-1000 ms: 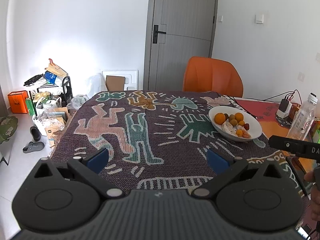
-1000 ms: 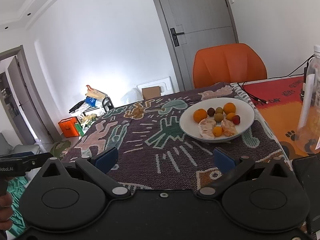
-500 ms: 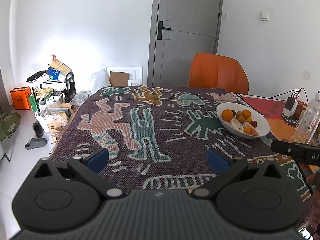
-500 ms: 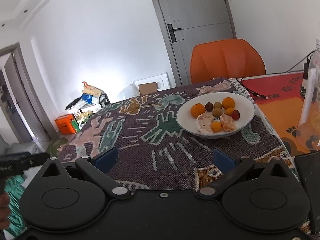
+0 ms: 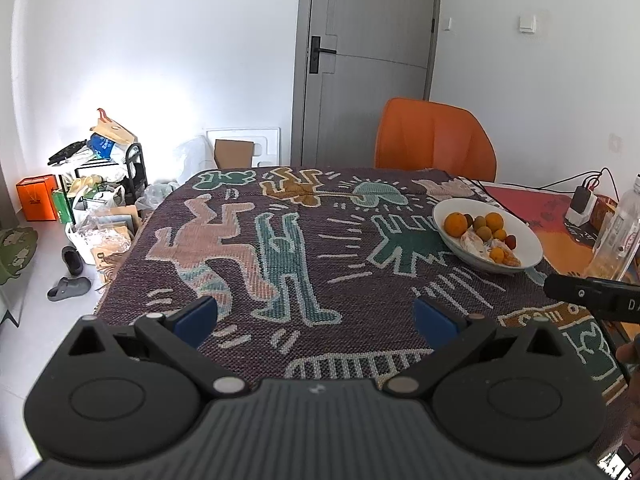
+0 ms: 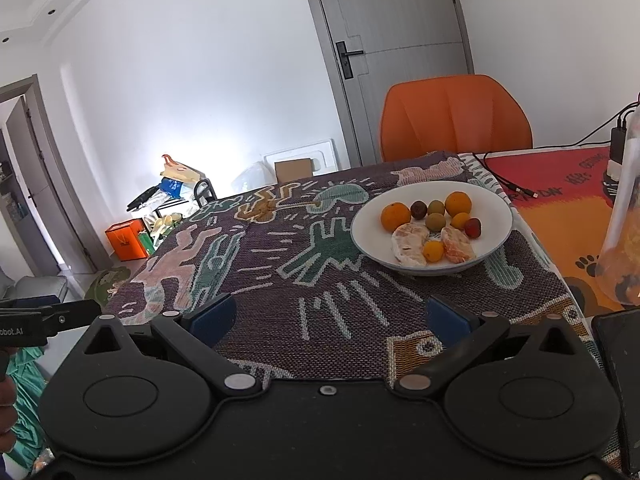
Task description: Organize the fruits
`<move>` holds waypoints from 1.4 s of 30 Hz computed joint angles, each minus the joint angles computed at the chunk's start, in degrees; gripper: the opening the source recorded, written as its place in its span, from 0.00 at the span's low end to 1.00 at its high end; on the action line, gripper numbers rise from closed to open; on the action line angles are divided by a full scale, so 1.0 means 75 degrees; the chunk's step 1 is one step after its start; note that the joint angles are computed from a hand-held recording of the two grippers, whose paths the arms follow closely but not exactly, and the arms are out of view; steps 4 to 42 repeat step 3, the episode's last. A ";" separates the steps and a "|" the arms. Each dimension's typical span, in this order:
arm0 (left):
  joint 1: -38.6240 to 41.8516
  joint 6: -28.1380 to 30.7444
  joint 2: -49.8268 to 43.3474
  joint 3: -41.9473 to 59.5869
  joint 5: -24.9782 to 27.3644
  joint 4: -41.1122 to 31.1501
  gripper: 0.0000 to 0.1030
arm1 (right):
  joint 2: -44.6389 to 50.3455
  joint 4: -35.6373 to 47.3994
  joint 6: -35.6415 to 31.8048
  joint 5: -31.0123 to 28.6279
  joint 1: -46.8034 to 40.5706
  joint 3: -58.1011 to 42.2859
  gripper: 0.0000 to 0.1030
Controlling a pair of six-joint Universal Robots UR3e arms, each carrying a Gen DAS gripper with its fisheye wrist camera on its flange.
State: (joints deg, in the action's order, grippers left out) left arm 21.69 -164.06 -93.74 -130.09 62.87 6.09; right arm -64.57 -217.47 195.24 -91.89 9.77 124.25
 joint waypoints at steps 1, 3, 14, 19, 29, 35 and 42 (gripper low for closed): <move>-0.0033 -0.0008 -0.0057 0.0053 0.0007 -0.0006 1.00 | 0.0011 0.0015 -0.0010 0.0001 -0.0015 -0.0021 1.00; -0.0109 -0.0028 -0.0175 0.0162 0.0032 -0.0012 1.00 | 0.0021 0.0051 -0.0038 0.0007 -0.0039 -0.0054 1.00; -0.0109 -0.0028 -0.0175 0.0162 0.0032 -0.0012 1.00 | 0.0021 0.0051 -0.0038 0.0007 -0.0039 -0.0054 1.00; -0.0109 -0.0028 -0.0175 0.0162 0.0032 -0.0012 1.00 | 0.0021 0.0051 -0.0038 0.0007 -0.0039 -0.0054 1.00; -0.0109 -0.0028 -0.0175 0.0162 0.0032 -0.0012 1.00 | 0.0021 0.0051 -0.0038 0.0007 -0.0039 -0.0054 1.00; -0.0109 -0.0028 -0.0175 0.0162 0.0032 -0.0012 1.00 | 0.0021 0.0051 -0.0038 0.0007 -0.0039 -0.0054 1.00; -0.0109 -0.0028 -0.0175 0.0162 0.0032 -0.0012 1.00 | 0.0021 0.0051 -0.0038 0.0007 -0.0039 -0.0054 1.00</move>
